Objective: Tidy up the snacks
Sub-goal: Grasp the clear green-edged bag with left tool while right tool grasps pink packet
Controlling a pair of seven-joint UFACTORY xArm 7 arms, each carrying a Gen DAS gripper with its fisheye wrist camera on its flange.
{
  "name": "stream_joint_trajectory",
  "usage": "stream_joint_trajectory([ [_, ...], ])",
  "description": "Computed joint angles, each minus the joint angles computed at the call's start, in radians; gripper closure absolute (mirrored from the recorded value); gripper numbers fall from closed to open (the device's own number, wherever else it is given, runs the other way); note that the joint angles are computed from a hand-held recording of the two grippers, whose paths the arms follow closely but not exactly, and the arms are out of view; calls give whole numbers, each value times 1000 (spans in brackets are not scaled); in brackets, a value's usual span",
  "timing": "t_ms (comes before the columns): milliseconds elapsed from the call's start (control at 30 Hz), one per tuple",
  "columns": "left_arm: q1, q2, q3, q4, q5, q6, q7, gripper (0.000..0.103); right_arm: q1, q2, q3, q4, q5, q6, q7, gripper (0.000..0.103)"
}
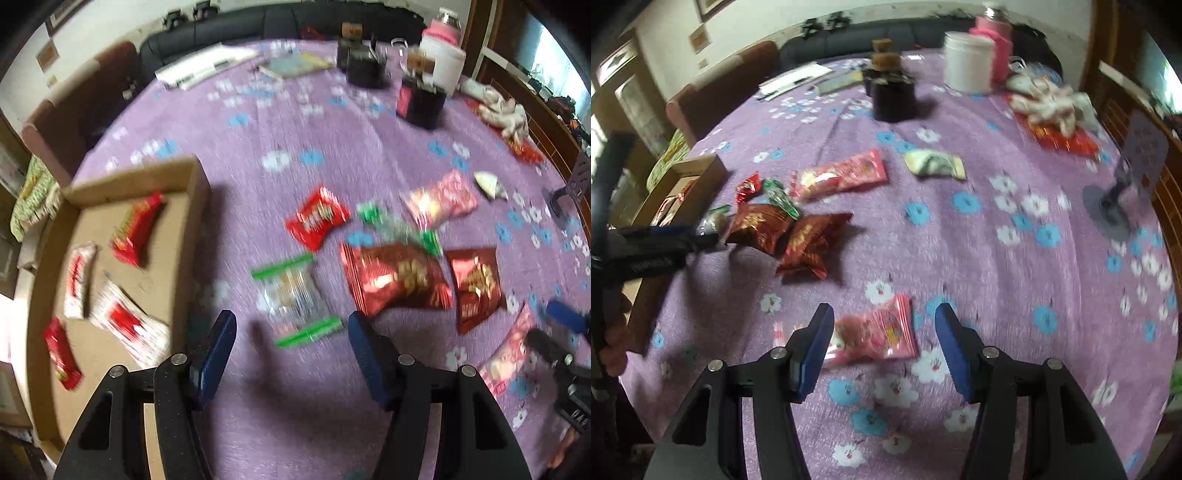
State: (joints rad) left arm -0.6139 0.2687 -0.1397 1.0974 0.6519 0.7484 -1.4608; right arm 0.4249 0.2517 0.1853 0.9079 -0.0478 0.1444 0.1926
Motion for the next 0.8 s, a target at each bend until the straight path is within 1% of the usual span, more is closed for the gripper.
stream_joint_trajectory([
  [33,3,-1,2,6,-5,11,5,37,31,-5,-34,-9,-23,-2,51,47],
  [67,13,-4,3,5,-19,2,15,37,29,-11,-32,-22,-16,-15,68,47],
  [100,28,-10,4,-5,-41,-17,22,37,0,-22,0,-42,25,-26,59,41],
  [133,38,-18,3,-19,-59,-38,27,37,-8,-36,9,-64,45,-31,68,33],
  [167,54,-22,2,-35,-81,-73,44,37,1,-47,-2,-79,41,-32,91,32],
  [200,63,-21,5,-42,-93,-87,56,37,-22,-63,30,-107,79,-46,73,31],
  [267,69,-20,11,-51,-98,-100,58,37,-60,-65,85,-114,143,-36,15,31],
  [367,82,-20,16,-65,-120,-135,70,37,-54,-16,104,-59,167,-14,-29,31],
  [400,80,-21,16,-70,-122,-143,64,37,-71,7,129,-28,194,0,-62,31],
  [433,81,-20,18,-72,-125,-148,66,37,-110,26,173,-10,227,2,-108,31],
  [467,77,-19,17,-67,-126,-141,66,37,-119,52,190,23,258,4,-141,31],
  [500,75,-16,19,-63,-123,-134,66,37,-95,78,165,67,246,31,-133,31],
  [533,79,-10,20,-59,-129,-139,76,37,-34,95,98,106,193,65,-94,31],
  [567,84,-10,19,-63,-140,-148,86,37,35,104,26,132,123,94,-32,31],
  [600,88,-7,20,-61,-147,-157,94,37,90,103,-29,139,56,103,28,31],
  [700,89,-6,23,-62,-158,-167,119,37,165,87,-102,118,-83,104,143,31],
  [733,92,-2,24,-59,-163,-170,130,37,195,88,-129,116,-142,113,187,31],
  [767,93,2,25,-57,-168,-172,138,37,238,85,-172,109,-224,107,252,31],
  [800,89,5,27,-52,-165,-167,139,37,263,84,-196,106,-278,109,297,32],
])
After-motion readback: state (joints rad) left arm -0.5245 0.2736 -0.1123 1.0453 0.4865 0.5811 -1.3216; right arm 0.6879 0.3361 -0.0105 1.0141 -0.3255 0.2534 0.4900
